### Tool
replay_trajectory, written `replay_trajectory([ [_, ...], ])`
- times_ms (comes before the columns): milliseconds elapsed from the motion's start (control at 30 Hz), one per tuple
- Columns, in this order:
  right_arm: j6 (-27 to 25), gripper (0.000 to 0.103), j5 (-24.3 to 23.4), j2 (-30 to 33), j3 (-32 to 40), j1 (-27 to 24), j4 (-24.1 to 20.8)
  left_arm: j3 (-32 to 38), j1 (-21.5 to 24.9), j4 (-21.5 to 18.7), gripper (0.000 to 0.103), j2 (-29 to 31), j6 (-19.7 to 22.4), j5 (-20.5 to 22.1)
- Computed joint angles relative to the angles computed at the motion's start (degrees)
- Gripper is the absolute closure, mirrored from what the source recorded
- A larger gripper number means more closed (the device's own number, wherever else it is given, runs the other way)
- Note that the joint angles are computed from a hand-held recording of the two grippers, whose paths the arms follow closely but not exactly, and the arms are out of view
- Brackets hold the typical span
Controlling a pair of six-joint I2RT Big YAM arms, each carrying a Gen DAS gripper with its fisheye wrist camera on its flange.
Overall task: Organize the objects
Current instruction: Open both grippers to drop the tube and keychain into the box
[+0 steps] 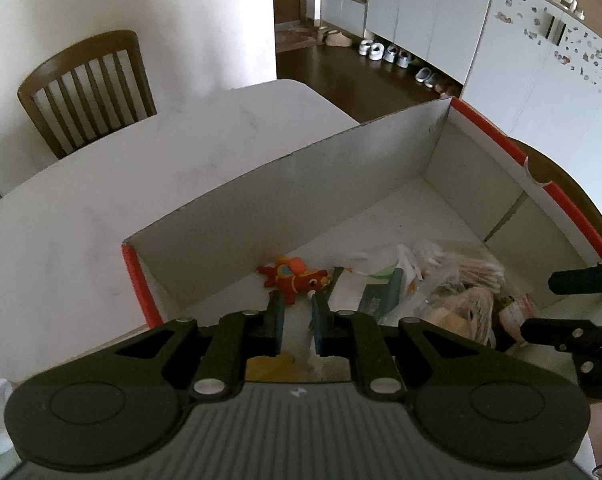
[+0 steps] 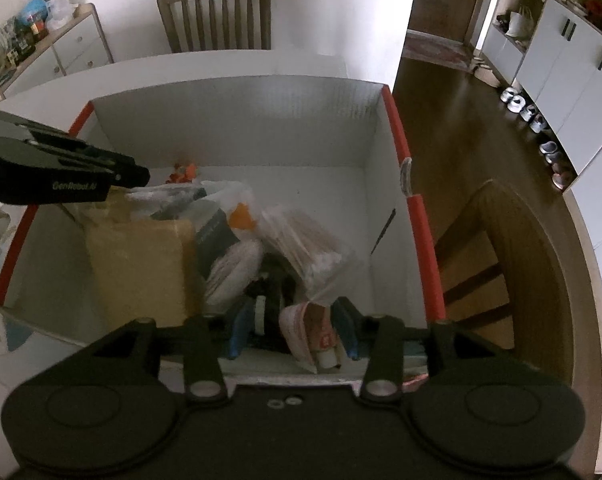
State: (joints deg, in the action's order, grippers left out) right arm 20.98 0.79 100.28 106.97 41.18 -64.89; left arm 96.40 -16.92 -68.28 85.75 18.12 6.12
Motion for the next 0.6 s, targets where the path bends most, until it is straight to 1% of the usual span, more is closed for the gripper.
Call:
replay_trajectory([
  [167, 0.12, 0.058, -0.63, -1.5, -0.59, -0.16, 0.74, 0.47, 0.05, -0.22, 0.09, -0.7, -0.91, 0.31],
  [400, -0.55, 0.057, -1.36, -4.36, -1.79, -0.23, 2.79, -0.22, 0.3, -0.89, 0.09, -3.6, -1.47, 1.82],
  [500, -0.64, 0.042, -1.39, -5.63, -2.62, 0.07, 4.31, -1.22, 0.47, -0.81, 0.09, -5.42, -1.36, 2.58],
  [600, -0.97, 0.042, -0.83, -7.05, -3.74, 0.64, 6.09, -2.38, 0.6, -1.1, 0.09, -7.4, -1.31, 3.9],
])
